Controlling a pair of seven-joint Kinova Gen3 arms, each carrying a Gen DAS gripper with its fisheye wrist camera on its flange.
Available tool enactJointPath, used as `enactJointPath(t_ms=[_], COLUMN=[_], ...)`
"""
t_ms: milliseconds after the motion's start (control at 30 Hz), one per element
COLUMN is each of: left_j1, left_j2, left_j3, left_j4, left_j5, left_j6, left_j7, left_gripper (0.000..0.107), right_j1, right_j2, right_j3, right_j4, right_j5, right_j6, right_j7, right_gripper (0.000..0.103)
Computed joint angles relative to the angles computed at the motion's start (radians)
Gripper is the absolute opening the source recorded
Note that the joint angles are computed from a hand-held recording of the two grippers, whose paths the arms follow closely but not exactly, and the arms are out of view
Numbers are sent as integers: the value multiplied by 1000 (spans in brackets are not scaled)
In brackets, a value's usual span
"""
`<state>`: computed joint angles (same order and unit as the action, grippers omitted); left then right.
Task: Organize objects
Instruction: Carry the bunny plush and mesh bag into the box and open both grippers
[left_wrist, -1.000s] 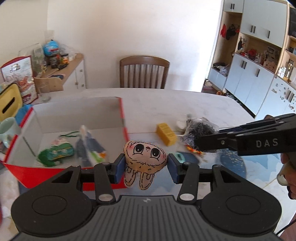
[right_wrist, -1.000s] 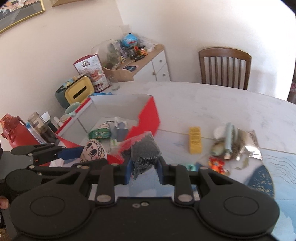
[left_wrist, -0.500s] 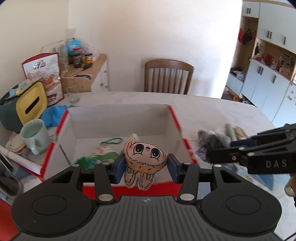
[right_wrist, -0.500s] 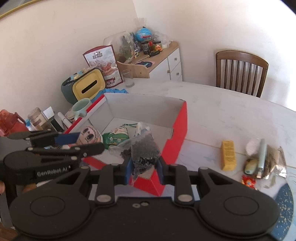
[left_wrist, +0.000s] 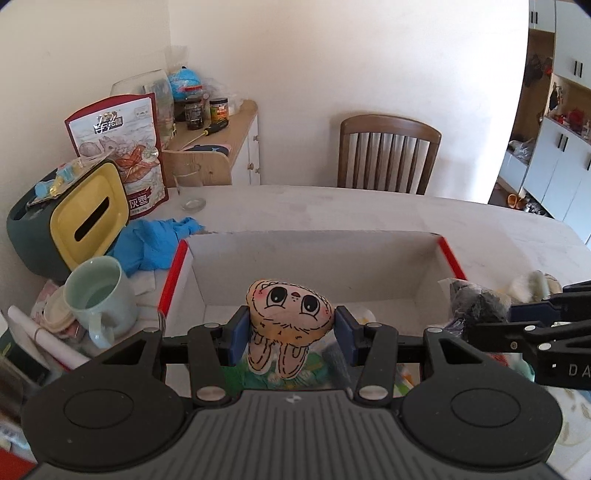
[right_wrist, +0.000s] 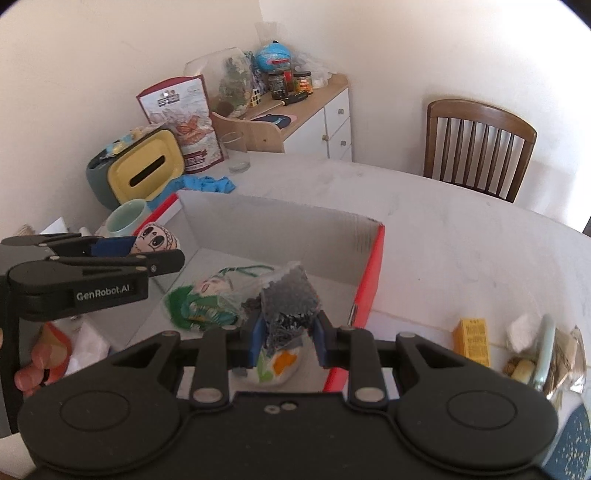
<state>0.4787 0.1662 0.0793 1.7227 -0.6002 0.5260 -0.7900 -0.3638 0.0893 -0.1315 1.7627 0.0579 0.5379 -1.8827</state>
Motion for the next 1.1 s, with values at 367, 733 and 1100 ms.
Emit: enactJointPath(t_ms=[367,733,1100], left_j1=[-60,-67,-89], left_j2=[149,271,343], left_j3=[-8,-22,-13], left_j4=[-171,-316,-428], left_j5=[172,295,401], left_j6=[69,179,311], left_j7=[-243,-429,-550], left_gripper=[48,48,49], right_j1=[-78,-139,-131], right_j2=[151,233,247], right_j3=[47,73,71], right_j4=[-145,-213,-223], right_j5=[133,228,211], right_j6=[72,135,133], right_j7=[-122,-164,-152], right_gripper=[27,27,31])
